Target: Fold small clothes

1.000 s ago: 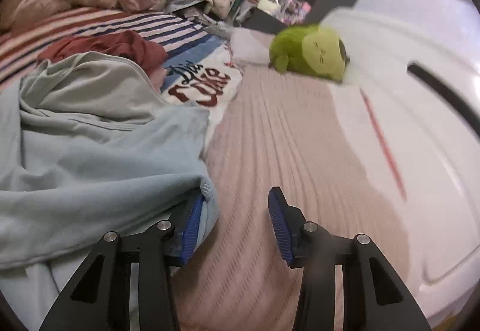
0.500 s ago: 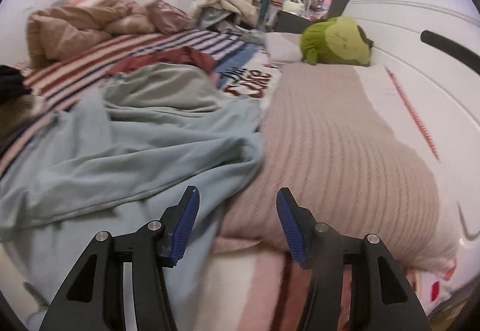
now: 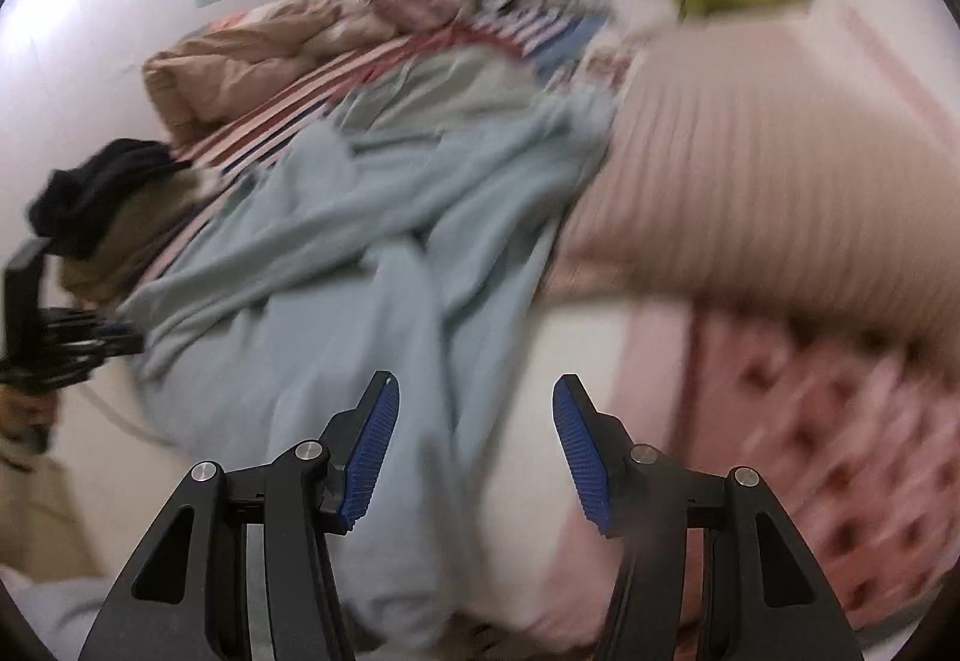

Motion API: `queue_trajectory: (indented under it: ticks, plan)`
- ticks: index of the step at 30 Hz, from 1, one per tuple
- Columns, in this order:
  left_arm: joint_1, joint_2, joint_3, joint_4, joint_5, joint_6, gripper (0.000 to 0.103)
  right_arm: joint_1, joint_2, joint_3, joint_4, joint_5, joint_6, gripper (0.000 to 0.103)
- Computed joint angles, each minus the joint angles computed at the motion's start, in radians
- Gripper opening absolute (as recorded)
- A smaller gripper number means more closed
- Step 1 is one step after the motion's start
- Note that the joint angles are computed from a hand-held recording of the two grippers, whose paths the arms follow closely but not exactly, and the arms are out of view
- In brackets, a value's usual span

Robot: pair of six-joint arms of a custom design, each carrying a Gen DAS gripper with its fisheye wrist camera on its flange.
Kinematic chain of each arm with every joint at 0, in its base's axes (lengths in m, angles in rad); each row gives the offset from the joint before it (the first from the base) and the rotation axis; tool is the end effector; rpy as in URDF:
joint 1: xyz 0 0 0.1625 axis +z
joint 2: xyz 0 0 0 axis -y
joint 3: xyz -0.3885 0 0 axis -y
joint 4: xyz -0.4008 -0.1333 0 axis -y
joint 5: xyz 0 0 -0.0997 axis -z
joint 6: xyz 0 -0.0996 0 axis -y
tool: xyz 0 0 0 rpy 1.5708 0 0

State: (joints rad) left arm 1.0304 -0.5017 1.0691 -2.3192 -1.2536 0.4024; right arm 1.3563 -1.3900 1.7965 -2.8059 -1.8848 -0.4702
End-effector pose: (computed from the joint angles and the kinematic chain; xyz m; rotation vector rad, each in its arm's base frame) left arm -0.2674 -0.7652 0.0588 1.2460 2.5347 -0.2868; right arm -0.0222 -0.5838 0.3956 0.1426 -2.4404 0.8806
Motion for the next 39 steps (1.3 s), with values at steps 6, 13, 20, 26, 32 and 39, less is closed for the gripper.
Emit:
queue_trajectory:
  ticks: [6, 13, 20, 26, 32, 39]
  plan:
    - [0.013, -0.033, 0.032, -0.079, -0.005, -0.039, 0.082, -0.105, -0.11, 0.063, 0.195, 0.242, 0.064, 0.05]
    - [0.049, -0.001, 0.021, -0.061, -0.089, -0.133, 0.082, -0.189, -0.149, 0.141, 0.222, 0.42, 0.111, 0.052]
    - [0.026, 0.071, -0.047, -0.107, -0.119, -0.177, 0.061, -0.169, -0.065, 0.109, 0.134, 0.497, 0.092, 0.048]
    - [0.016, 0.099, -0.103, -0.069, -0.121, -0.204, 0.009, -0.111, -0.001, 0.075, 0.055, 0.399, 0.125, 0.006]
    - [-0.008, 0.007, -0.011, -0.166, -0.185, -0.171, 0.007, -0.096, -0.054, 0.096, -0.014, 0.526, 0.133, 0.005]
    - [-0.041, -0.138, 0.158, -0.295, -0.256, -0.126, 0.007, -0.038, -0.119, 0.132, -0.072, 0.568, 0.139, 0.004]
